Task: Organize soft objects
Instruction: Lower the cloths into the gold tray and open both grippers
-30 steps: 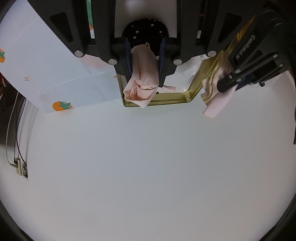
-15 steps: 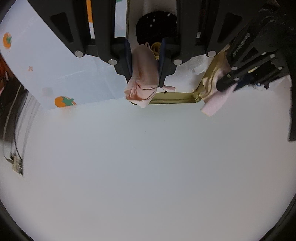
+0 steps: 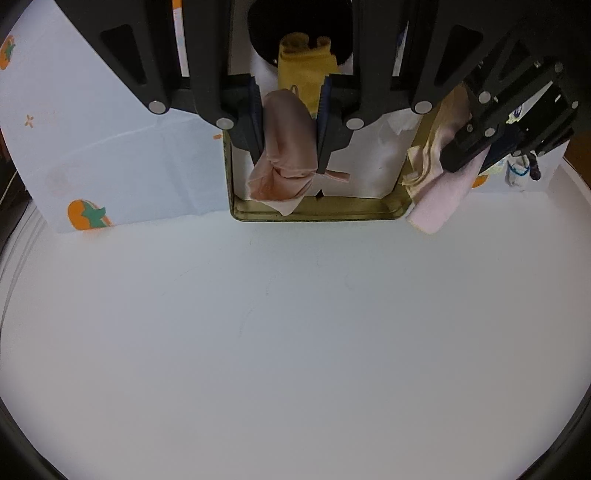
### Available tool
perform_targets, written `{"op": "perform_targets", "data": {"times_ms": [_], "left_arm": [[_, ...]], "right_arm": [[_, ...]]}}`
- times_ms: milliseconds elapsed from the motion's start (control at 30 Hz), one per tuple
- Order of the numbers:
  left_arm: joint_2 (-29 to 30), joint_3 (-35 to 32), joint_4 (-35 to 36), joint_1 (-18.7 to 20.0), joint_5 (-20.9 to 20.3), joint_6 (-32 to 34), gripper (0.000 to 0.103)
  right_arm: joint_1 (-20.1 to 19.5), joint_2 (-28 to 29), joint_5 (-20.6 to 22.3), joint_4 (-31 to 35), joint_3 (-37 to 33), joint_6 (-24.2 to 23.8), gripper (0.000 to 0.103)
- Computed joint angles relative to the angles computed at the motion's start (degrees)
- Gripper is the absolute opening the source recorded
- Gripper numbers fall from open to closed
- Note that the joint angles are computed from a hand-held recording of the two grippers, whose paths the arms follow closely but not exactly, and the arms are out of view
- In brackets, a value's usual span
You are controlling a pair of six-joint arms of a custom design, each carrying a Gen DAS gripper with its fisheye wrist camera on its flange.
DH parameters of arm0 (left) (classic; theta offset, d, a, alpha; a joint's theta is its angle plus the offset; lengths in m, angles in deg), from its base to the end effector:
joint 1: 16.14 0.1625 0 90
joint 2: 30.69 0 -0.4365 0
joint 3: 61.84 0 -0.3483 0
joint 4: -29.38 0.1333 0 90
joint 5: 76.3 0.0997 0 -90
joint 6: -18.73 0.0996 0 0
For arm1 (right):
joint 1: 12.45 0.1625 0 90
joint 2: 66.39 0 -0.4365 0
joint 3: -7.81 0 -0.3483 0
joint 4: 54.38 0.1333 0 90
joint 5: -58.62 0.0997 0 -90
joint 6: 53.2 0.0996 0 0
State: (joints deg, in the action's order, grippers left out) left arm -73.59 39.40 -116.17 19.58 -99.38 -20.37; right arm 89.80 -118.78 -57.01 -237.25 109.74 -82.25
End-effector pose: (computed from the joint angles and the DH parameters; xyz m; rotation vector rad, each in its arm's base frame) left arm -0.3560 -0.5331 0.1193 0.3134 2.0939 -0.9826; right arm 0.2211 -0.5931 0.2464 0.6593 -2.3794 0.8846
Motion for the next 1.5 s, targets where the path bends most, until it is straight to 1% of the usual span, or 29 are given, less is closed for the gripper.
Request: {"op": "perform_targets", "data": {"times_ms": [33, 100, 167, 233, 300, 367, 400, 433, 467, 533, 567, 633, 700, 733, 767, 800, 833, 900, 933, 1033, 1100, 1133, 1200, 1233, 1300, 1400, 1433, 1467, 1500], "left_arm": [[-0.29, -1.7, 4.24, 0.88, -1.52, -2.28, 0.012], [-0.26, -3.99, 8.91, 1.82, -3.32, -4.84, 0.012], [0.04, -6.8, 13.65, 3.15, -5.79, -6.78, 0.012], [0.4, -9.5, 18.76, 4.18, -7.39, -9.76, 0.012], [0.86, -11.48, 21.85, 4.88, -8.37, -10.9, 0.012], [1.47, -13.1, 25.79, 5.16, -8.8, -12.77, 0.013], [1.98, -14.29, 28.35, 5.46, -9.51, -13.24, 0.018], [2.35, -14.93, 29.61, 5.67, -10.22, -13.19, 0.018], [2.36, -14.95, 29.95, 5.78, -10.57, -13.03, 0.02], [2.44, -15.21, 31.03, 5.9, -10.93, -13.45, 0.032], [2.23, -15.3, 31.49, 5.96, -11.17, -14.08, 0.042], [0.74, -13.9, 26.47, 6.4, -14.57, -12.59, 0.05], [-0.53, -12.68, 22.65, 6.79, -17.33, -12.04, 0.064], [-1.12, -12.09, 20.88, 6.83, -18.87, -11.79, 0.069], [-1.4, -11.9, 20.72, 6.61, -19.15, -11.86, 0.079], [-1.53, -11.81, 21.64, 6.1, -17.91, -12.19, 0.082], [-1.45, -11.4, 22.31, 4.93, -14.8, -12.04, 0.083], [-1.56, -10.36, 22.07, 3.74, -11.1, -9.8, 0.097], [-1.45, -9.95, 22.24, 2.93, -9.0, -8.45, 0.099], [-1.2, -8.4, 23.4, 0.88, -1.77, -8.27, 0.1], [-1.57, -6.7, 23.69, -0.33, 2.07, -9.47, 0.1], [-2.14, -4.77, 21.95, -0.91, 3.92, -9.28, 0.1], [-3.03, -0.33, 14.92, -2.06, 6.48, -6.63, 0.101], [-3.37, 2.41, 10.41, -2.84, 7.61, -4.94, 0.101], [-3.39, 5.48, 6.35, -3.96, 9.33, -4.04, 0.101], [-3.45, 10.64, 3.14, -6.09, 13.74, -6.16, 0.101], [-3.17, 11.83, 1.51, -6.52, 14.89, -6.29, 0.101], [-2.65, 13.14, -0.93, -6.87, 16.29, -6.31, 0.101], [-1.62, 14.21, -5.76, -7.07, 17.62, -4.36, 0.101]], "right_arm": [[0.25, 0.6, -0.88, 1.08, -0.94, -0.44, 0.027], [0.76, 2.23, -3.14, 2.61, -2.9, 0.6, 0.027], [0.52, 2.56, -3.36, 5.15, -3.77, 1.21, 0.027], [0.14, 2.66, -2.18, 7.98, -4.57, 2.01, 0.027], [0.19, 2.96, -3.11, 11.72, -5.99, 2.95, 0.027], [-0.3, 2.78, -2.12, 14.7, -6.79, 4.99, 0.027], [-0.74, 2.47, -1.04, 16.83, -7.28, 6.89, 0.028], [-1.21, 2.0, 0.78, 17.46, -6.92, 8.69, 0.03], [-1.54, 1.76, 2.55, 19.45, -7.33, 10.07, 0.035], [-2.05, 1.0, 4.45, 24.96, -8.52, 11.59, 0.042], [-2.17, 0.75, 4.78, 25.48, -8.58, 12.64, 0.043], [-3.42, -0.19, 8.53, 25.74, -8.31, 13.3, 0.047], [-4.92, -1.76, 13.14, 26.63, -8.01, 15.07, 0.058], [-5.6, -2.57, 15.38, 26.44, -7.54, 15.47, 0.068], [-6.1, -3.31, 17.35, 25.15, -6.49, 15.85, 0.076], [-6.64, -4.16, 19.53, 24.94, -5.76, 16.04, 0.076], [-7.04, -5.16, 21.47, 26.19, -5.54, 15.92, 0.076], [-7.55, -6.48, 24.33, 26.0, -4.26, 17.68, 0.076], [-8.01, -7.03, 26.05, 25.21, -3.44, 18.76, 0.076], [-9.27, -9.02, 31.08, 23.51, -0.99, 21.25, 0.076], [-9.72, -10.48, 32.76, 19.84, 1.81, 22.33, 0.076], [-9.51, -11.25, 32.35, 17.82, 3.17, 22.99, 0.076], [-9.22, -12.31, 30.95, 11.57, 6.65, 22.6, 0.076], [-8.34, -12.47, 28.64, 6.35, 9.03, 22.41, 0.076], [-6.91, -12.4, 24.36, -3.05, 13.08, 20.37, 0.076], [-4.98, -10.12, 19.03, -21.03, 19.01, 15.52, 0.076], [-3.79, -8.89, 15.92, -27.03, 20.36, 14.39, 0.076], [-3.13, -7.89, 14.06, -33.03, 21.74, 11.79, 0.076], [-2.8, -6.62, 13.27, -39.03, 22.94, 8.45, 0.076]]}}
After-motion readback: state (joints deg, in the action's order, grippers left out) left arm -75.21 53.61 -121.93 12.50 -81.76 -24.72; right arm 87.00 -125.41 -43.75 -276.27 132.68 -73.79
